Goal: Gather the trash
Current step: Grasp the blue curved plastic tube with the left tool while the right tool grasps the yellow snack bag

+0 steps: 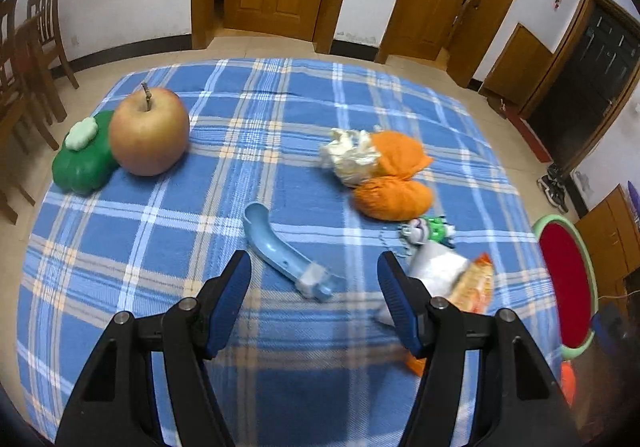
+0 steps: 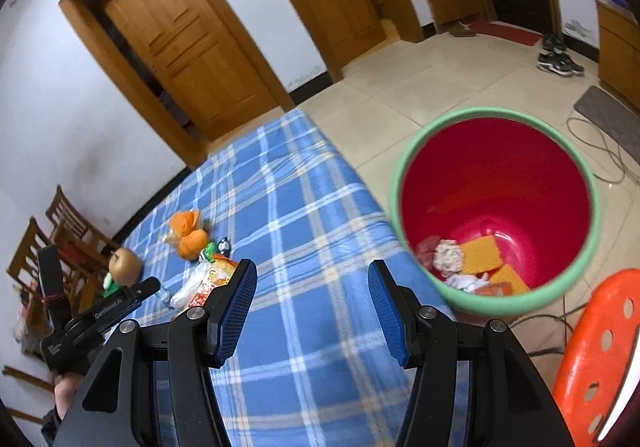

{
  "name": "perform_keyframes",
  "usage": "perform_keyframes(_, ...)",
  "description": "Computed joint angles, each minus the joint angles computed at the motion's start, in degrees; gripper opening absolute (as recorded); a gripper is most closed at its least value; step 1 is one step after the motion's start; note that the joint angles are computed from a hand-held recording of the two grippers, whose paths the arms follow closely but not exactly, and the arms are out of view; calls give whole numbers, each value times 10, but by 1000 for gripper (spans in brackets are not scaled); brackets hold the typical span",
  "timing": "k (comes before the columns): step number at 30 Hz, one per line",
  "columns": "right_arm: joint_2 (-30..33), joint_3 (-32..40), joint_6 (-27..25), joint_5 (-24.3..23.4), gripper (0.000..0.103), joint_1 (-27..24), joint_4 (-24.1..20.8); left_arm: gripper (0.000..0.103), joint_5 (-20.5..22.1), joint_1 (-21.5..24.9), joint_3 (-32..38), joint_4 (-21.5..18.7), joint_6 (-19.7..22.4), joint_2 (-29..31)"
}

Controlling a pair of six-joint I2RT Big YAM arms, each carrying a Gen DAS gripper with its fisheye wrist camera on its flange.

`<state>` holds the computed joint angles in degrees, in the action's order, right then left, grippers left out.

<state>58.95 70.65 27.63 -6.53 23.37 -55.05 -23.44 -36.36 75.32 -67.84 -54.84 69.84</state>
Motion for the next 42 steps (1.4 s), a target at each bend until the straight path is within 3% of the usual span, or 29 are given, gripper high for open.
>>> perform_keyframes(4,34,17,15,17,59,21,15,65,14,12,-14,15,36,4)
perform_keyframes(9,84,56,20,33,59,51,-3,64,46,27,-34,45,56,-1)
perform_keyframes(13,121,91,11,34,59,74,-38,47,48,33,-40,56,60,-7)
perform_keyframes(15,132,100,9,37,59,86,-44,34,51,37,-46,62,61,-12)
perform_keyframes(21,146,100,-9,30,59,108,-46,24,50,40,-72,93,57,-34)
perform_keyframes(27,150,85,-21,7,59,113,-37,24,49,35,-81,94,52,-45)
perform_keyframes(33,149,81,-40,-8,59,121,-30,24,21,12,-81,74,15,-61)
perform_keyframes(42,162,83,-29,0,59,137,-29,24,-14,-24,-79,48,-16,-83)
